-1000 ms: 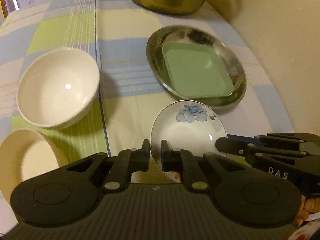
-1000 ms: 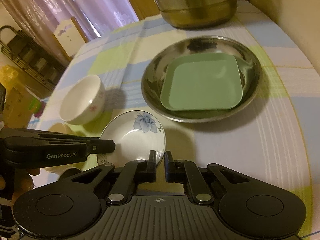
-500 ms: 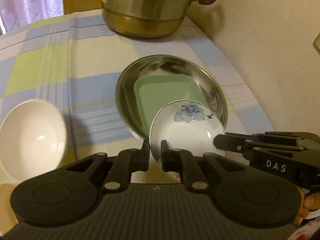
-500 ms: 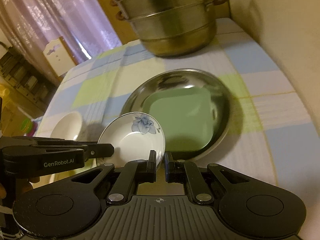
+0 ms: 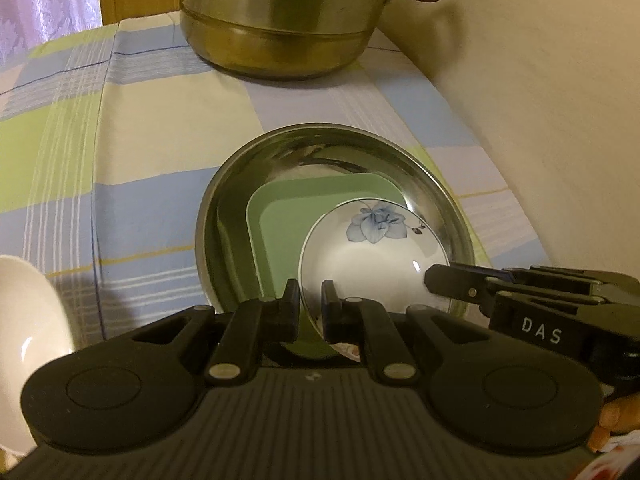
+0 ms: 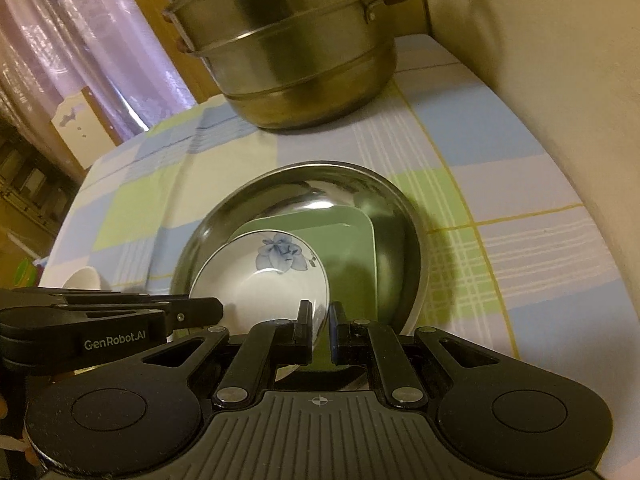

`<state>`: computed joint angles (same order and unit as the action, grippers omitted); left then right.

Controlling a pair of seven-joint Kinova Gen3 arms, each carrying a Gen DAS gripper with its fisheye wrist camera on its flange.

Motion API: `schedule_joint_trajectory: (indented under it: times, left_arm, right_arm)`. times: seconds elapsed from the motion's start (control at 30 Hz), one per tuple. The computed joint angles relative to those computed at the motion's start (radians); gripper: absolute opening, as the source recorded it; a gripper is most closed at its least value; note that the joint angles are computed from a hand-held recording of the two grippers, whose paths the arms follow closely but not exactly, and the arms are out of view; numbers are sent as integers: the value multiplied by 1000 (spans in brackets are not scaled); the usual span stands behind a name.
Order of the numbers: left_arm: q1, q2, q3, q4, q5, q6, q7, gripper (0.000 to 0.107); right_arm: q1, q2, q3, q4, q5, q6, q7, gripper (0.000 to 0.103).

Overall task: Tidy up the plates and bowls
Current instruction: 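Carry the floral saucer onto the green plate and open both grippers, then withdraw both grippers back from the plate stack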

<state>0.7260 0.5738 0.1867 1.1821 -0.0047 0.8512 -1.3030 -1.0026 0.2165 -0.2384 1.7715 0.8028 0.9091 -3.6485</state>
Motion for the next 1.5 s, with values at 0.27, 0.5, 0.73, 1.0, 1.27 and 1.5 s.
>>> schedule_joint_trajectory:
  times: [0.27, 0.5, 0.73, 1.0, 1.27, 1.5]
  left_arm:
    - [13, 56, -15, -73, -13, 45, 12, 9]
    - [24, 85, -24, -113, -20, 69, 22, 9]
    - [58, 85, -54, -110, -64, 49, 52, 10]
    - [88, 18, -70, -46, -130, 0, 102, 16]
    - [112, -119, -62, 101, -191, -84, 177, 18]
    - [148, -242, -48, 225, -280, -122, 303, 18]
  right_arm:
    - [35, 20, 22, 7, -28, -53, 46, 8]
    - [37, 32, 39, 11, -37, -73, 44, 8]
    - [15, 42, 50, 6, -10, -40, 18, 9]
    - [-27, 26, 29, -16, 49, 64, -3, 43]
    - [-73, -8, -23, -30, 105, 168, -68, 46]
    - [-145, -23, -78, -60, 148, 289, -129, 48]
